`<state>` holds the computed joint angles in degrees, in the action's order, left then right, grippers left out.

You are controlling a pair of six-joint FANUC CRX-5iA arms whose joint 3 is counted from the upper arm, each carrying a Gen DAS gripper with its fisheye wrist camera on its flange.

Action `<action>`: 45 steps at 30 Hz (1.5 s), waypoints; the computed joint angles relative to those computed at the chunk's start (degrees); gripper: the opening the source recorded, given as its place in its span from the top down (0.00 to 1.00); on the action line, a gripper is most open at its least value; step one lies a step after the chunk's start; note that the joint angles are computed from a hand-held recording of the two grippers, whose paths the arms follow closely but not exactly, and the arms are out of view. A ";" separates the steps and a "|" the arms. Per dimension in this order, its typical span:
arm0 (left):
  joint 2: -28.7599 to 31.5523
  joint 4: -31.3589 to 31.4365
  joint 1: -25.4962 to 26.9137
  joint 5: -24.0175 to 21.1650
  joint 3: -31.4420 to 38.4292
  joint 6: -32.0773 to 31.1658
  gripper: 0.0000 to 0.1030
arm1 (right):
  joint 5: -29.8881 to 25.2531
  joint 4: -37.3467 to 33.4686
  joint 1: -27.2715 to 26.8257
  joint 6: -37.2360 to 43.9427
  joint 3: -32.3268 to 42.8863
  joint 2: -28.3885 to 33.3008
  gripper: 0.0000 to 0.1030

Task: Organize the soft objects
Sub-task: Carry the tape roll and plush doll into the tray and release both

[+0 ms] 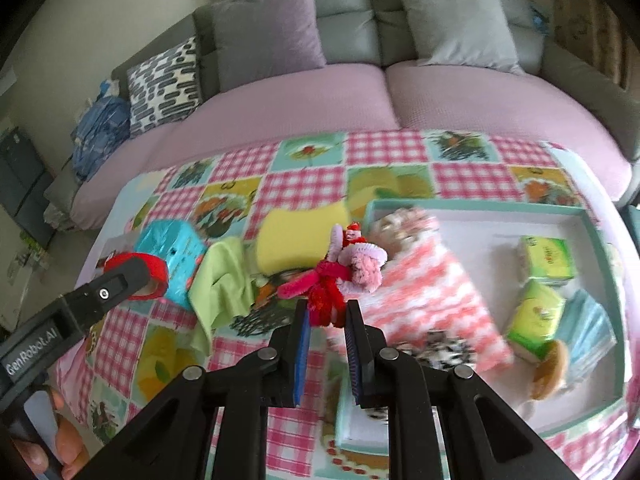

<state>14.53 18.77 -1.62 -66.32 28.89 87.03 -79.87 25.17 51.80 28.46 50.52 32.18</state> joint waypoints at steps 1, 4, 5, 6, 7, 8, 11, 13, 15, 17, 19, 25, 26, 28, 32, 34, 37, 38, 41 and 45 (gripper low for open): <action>0.34 0.07 -0.67 0.01 0.43 -0.36 0.43 | -0.11 0.68 -0.04 -0.59 -0.74 -0.52 0.83; 1.21 0.33 -2.50 0.07 1.33 -1.21 0.43 | -0.71 2.93 -0.24 -2.44 -3.69 -2.44 0.83; 1.45 0.48 -2.99 0.18 1.50 -1.60 0.43 | -0.94 3.49 -0.33 -2.99 -4.59 -3.02 0.83; 1.62 0.63 -3.54 0.32 1.61 -2.04 0.43 | -1.07 3.98 -0.54 -3.99 -6.07 -3.97 0.83; 1.93 0.65 -4.10 0.39 1.94 -2.39 0.43 | -0.79 4.21 -0.66 -4.81 -7.50 -4.88 0.83; 2.26 0.70 -4.70 0.44 2.28 -2.82 0.43 | -0.48 4.38 -0.89 -5.73 -8.94 -5.84 0.83; 2.99 1.36 -6.28 1.11 2.72 -4.54 0.43 | 0.17 5.30 -1.58 -9.04 -13.56 -8.90 0.83; 3.52 1.75 -7.35 1.42 3.08 -5.83 0.43 | -0.27 5.95 -1.99 -10.69 -15.62 -10.21 0.83; 4.00 1.95 -8.26 1.39 3.45 -6.93 0.43 | -1.05 6.35 -2.34 -12.20 -17.35 -11.32 0.83; 4.44 2.46 -8.99 1.24 3.72 -8.11 0.43 | -1.13 6.38 -2.80 -13.91 -19.65 -12.87 0.83; 5.39 2.90 -9.81 0.32 4.87 -8.89 0.43 | -0.62 6.41 -3.37 -16.04 -22.50 -14.84 0.83; 10.12 0.46 -13.17 -4.53 12.90 -10.29 0.43 | -2.78 7.13 -4.74 -20.08 -26.58 -17.53 0.83; 11.35 -0.22 -14.00 -5.52 14.95 -10.51 0.43 | -2.95 6.92 -5.05 -20.82 -27.39 -18.07 0.83; 13.58 -0.96 -15.30 -7.29 18.37 -10.63 0.43 | -2.49 6.46 -5.50 -22.20 -29.03 -19.19 0.82; 16.75 -1.36 -17.28 -8.71 22.18 -11.82 0.43 | -2.54 6.21 -6.02 -24.38 -31.37 -20.72 0.82; 17.20 -1.80 -18.07 -8.26 22.05 -12.53 0.43 | -2.30 6.09 -6.16 -24.91 -32.25 -21.32 0.82; 19.13 -1.85 -18.68 -10.38 24.10 -12.09 0.43 | -2.23 5.05 -6.66 -25.01 -32.93 -21.70 0.82; 19.31 -2.17 -18.93 -10.36 24.15 -11.98 0.43 | -2.37 4.78 -6.75 -25.04 -33.03 -21.73 0.82; 19.36 -3.85 -19.63 -10.11 24.13 -12.01 0.43 | -2.54 4.26 -6.90 -24.93 -32.93 -21.60 0.81; 19.30 -4.04 -19.71 -10.31 24.08 -11.81 0.43 | -2.76 4.11 -6.83 -24.65 -32.69 -21.52 0.79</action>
